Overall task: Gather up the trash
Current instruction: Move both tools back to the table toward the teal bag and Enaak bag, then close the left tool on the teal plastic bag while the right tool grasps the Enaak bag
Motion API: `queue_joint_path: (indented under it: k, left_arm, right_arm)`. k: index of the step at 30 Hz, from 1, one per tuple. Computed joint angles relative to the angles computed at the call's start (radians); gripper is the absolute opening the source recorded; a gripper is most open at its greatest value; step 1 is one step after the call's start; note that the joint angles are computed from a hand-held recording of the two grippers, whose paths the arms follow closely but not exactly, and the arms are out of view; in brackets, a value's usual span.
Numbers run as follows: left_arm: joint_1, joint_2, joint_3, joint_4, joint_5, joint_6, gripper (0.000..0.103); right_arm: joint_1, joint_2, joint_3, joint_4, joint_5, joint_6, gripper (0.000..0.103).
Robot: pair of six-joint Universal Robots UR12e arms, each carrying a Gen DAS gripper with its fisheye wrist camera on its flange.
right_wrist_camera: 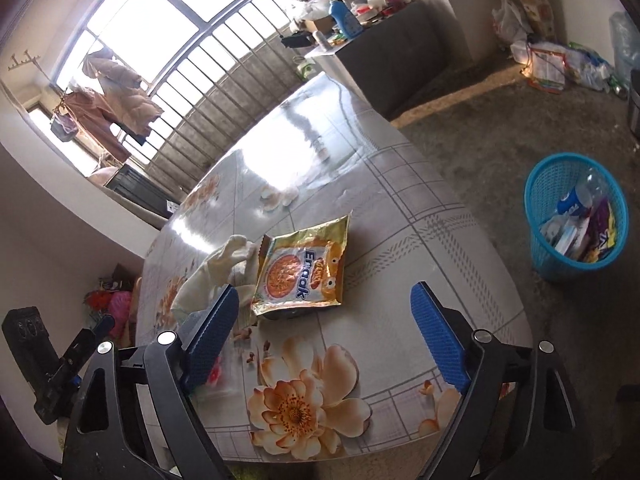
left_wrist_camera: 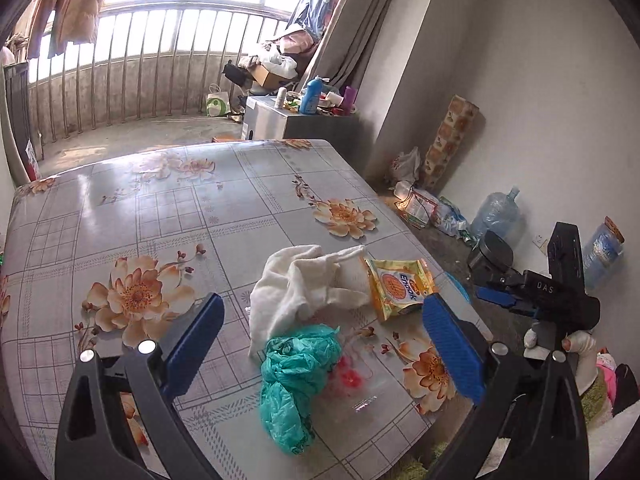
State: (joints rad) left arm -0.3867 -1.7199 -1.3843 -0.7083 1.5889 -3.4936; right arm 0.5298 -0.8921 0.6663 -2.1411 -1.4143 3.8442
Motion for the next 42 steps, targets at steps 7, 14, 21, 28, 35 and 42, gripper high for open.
queue_joint_path:
  k: [7,14,21,28,35,42]
  left_arm:
    - [-0.007,0.006,-0.031,-0.081,-0.006,-0.004,0.087]
    - [0.01,0.01,-0.057,-0.107,-0.047,-0.021,0.076]
    - [0.019,0.011,-0.065,-0.126,-0.072,-0.028,0.063]
    - [0.022,0.011,-0.068,-0.129,-0.09,-0.042,0.06]
    - [0.021,0.014,-0.066,-0.139,-0.089,-0.043,0.06]
    - [0.017,0.015,-0.062,-0.15,-0.086,-0.045,0.06]
  right_arm:
    - [0.003,0.03,-0.059,0.111,-0.001,0.044,0.069]
    - [0.013,0.077,-0.153,0.203,-0.046,0.035,0.059]
    - [0.035,0.173,-0.346,0.351,-0.132,-0.05,0.036]
    - [0.054,0.238,-0.486,0.475,-0.212,-0.13,0.0]
    - [0.047,0.122,-0.284,0.412,-0.187,-0.133,0.0]
    - [0.042,0.03,-0.132,0.37,-0.156,-0.134,0.0]
